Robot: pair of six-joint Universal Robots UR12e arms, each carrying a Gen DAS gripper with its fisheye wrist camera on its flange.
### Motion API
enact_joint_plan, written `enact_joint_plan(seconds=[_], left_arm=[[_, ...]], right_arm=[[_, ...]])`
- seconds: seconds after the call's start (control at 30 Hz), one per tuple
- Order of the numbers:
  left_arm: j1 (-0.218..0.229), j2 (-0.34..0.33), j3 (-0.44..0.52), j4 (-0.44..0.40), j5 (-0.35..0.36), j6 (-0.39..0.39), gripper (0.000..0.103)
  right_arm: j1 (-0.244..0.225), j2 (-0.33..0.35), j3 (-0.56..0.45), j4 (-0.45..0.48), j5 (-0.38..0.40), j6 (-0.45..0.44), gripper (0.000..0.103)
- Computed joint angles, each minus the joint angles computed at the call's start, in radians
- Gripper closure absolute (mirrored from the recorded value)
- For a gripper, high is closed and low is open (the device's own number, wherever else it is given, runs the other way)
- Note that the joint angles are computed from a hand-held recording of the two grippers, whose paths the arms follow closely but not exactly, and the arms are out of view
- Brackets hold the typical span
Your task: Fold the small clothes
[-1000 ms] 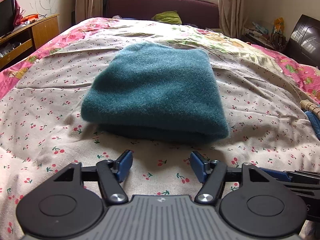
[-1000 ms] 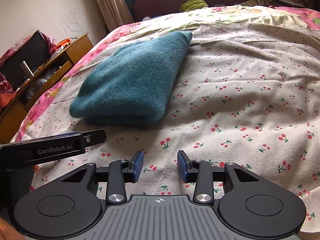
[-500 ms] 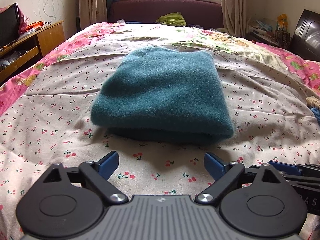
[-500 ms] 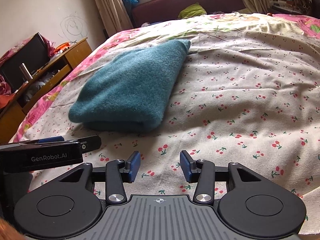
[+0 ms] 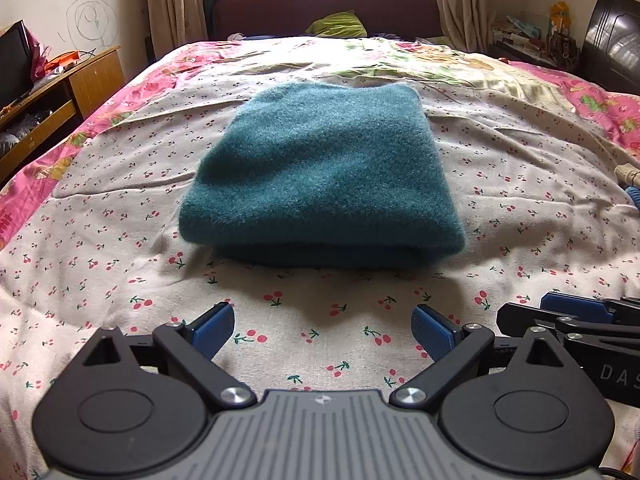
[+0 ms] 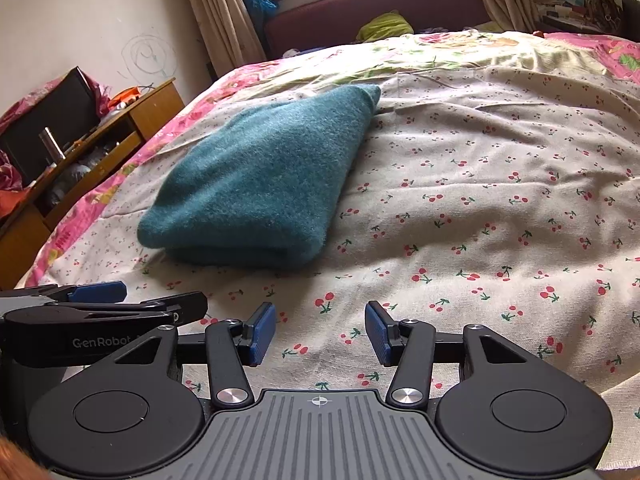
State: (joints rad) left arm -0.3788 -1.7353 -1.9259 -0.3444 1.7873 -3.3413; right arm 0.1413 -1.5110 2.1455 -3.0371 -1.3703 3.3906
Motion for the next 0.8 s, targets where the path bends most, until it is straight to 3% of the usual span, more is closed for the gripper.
enact_joint_plan(seconds=[0.8], left_arm=[[0.009, 0.005, 0.003, -0.033, -0.049, 0.0, 0.0]], right_arm=[[0.002, 0.004, -0.003, 0.025, -0.003, -0.003, 0.053]])
